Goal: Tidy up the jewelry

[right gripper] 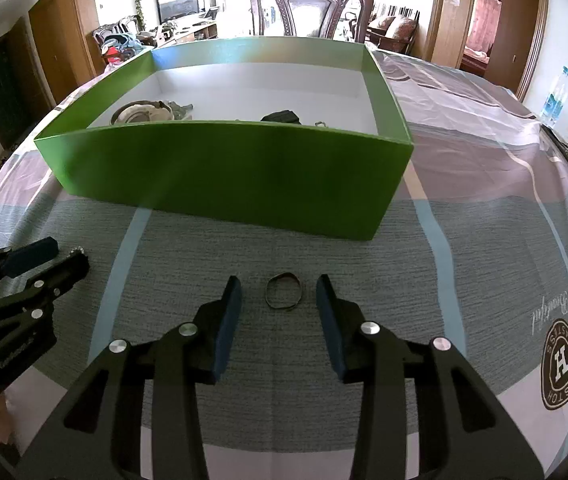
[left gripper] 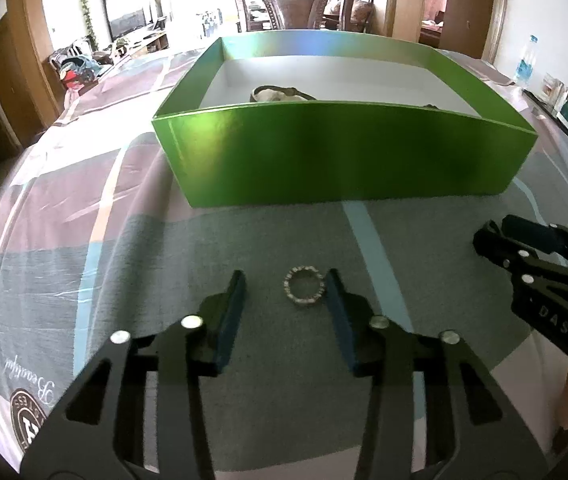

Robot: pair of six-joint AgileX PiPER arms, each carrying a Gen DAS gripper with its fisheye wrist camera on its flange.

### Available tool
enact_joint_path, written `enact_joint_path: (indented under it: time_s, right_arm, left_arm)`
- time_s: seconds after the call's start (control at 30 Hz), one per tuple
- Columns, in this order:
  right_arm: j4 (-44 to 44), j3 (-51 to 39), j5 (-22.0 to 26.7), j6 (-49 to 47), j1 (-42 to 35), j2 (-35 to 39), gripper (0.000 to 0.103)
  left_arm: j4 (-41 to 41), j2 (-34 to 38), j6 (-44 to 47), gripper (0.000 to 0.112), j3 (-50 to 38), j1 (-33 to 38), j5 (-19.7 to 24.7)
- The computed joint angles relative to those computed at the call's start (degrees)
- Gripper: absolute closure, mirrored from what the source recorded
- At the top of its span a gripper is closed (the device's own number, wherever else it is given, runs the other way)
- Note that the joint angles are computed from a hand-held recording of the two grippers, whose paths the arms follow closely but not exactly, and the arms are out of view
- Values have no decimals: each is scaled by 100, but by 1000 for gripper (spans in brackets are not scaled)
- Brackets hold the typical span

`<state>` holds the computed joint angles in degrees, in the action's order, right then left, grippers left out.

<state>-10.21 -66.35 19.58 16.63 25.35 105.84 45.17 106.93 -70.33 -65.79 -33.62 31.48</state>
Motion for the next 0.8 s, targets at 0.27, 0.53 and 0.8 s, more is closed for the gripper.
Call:
enact_joint_path:
  time_s: [0.27, 0.53, 0.8]
  right_arm:
    - [180, 70, -149, -333, 43, -27, 77]
    - [928, 31, -111, -1289, 23, -24, 83]
    - [1443, -50, 79, -1842, 31, -26, 56]
  left_arm:
    - [161, 11, -86, 91, 24, -95, -11]
    - [162, 3, -105, 91, 44, -41, -88]
    - [194, 12, -146, 83, 13, -20, 12]
